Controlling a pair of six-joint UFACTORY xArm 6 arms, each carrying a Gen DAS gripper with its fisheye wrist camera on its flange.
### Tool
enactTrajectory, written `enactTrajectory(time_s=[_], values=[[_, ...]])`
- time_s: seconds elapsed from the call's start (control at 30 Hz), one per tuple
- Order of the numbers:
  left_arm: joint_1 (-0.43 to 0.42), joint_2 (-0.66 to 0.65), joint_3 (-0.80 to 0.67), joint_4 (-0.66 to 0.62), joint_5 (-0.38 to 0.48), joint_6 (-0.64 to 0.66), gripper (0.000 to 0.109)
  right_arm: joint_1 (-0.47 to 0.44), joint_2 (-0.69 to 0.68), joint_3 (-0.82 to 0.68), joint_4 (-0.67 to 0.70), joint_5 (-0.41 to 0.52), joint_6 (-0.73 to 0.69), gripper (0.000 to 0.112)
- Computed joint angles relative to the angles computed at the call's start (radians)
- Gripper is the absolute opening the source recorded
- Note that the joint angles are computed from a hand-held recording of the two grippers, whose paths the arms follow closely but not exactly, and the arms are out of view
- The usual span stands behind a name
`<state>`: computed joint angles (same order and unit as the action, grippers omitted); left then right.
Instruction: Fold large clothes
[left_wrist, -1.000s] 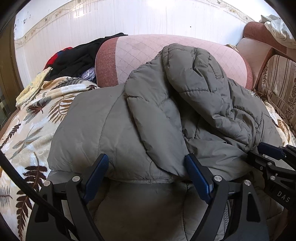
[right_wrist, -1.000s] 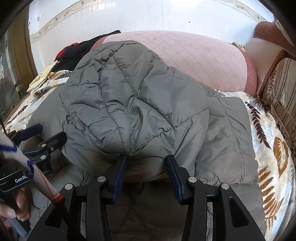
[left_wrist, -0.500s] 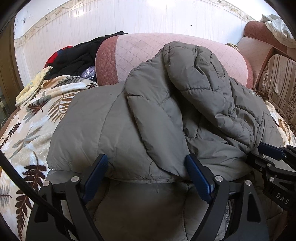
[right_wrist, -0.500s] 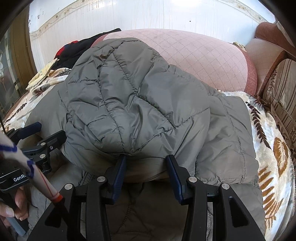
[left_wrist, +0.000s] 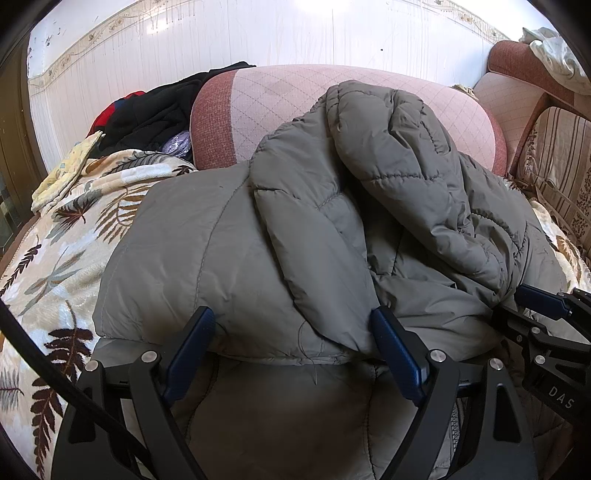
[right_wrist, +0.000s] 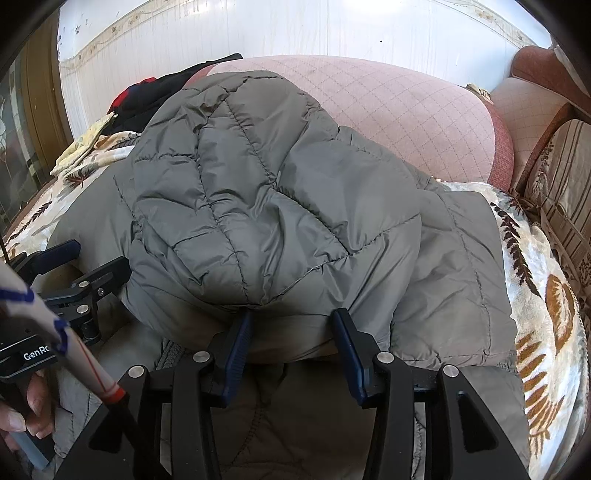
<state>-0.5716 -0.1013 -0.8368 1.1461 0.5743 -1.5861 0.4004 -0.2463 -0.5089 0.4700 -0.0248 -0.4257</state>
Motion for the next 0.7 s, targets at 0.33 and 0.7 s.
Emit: enactTrajectory(time_s=[0.33,0.7], values=[[-0.001,0.003,-0.004,-0.005,0.002,0.003,0.088,-0.001,0.005,-0.001,-0.005,-0.002,0.0,0.05],[0.0,0.0,0.007,-0.006,0.005,0.002,0.09,-0.001,0.005,-0.001,-0.014,-0.002,0.009,0.05]])
